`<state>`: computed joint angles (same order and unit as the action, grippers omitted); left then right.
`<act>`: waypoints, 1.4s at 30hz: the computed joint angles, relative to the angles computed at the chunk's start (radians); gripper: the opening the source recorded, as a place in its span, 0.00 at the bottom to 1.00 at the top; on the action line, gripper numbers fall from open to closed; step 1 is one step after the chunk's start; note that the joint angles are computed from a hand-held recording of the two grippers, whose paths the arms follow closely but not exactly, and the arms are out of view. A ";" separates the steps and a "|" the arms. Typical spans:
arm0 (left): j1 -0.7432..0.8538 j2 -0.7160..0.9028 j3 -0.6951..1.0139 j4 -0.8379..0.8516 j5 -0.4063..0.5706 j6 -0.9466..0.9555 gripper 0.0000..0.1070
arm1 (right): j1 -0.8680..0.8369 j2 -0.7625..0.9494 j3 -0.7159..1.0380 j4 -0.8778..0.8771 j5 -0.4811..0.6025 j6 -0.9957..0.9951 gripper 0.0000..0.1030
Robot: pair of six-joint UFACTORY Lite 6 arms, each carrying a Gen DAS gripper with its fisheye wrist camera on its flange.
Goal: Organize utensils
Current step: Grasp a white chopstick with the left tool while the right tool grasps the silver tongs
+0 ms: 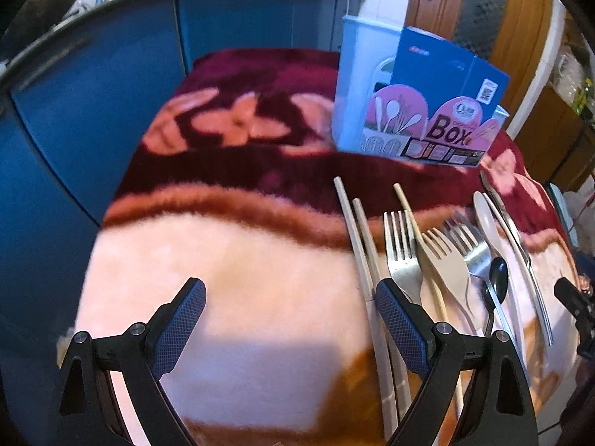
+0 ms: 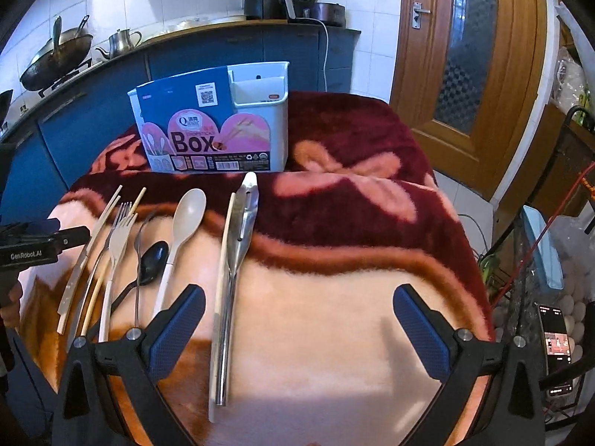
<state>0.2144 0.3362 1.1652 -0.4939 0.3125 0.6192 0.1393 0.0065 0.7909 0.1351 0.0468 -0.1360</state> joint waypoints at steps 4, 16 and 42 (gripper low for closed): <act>0.012 0.037 0.046 -0.017 0.038 -0.004 0.87 | -0.009 0.000 0.005 0.095 0.007 -0.105 1.00; -0.049 0.116 0.166 0.227 0.107 -0.220 0.73 | -0.003 0.045 0.087 -0.110 0.090 0.059 0.86; -0.011 0.105 0.173 0.015 0.199 0.046 0.39 | -0.011 0.353 0.508 0.224 0.506 -0.240 0.09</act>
<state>0.2036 0.4416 1.3381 -0.4790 0.5113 0.6656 0.1279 0.3596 1.2988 0.3588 0.5530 -0.3765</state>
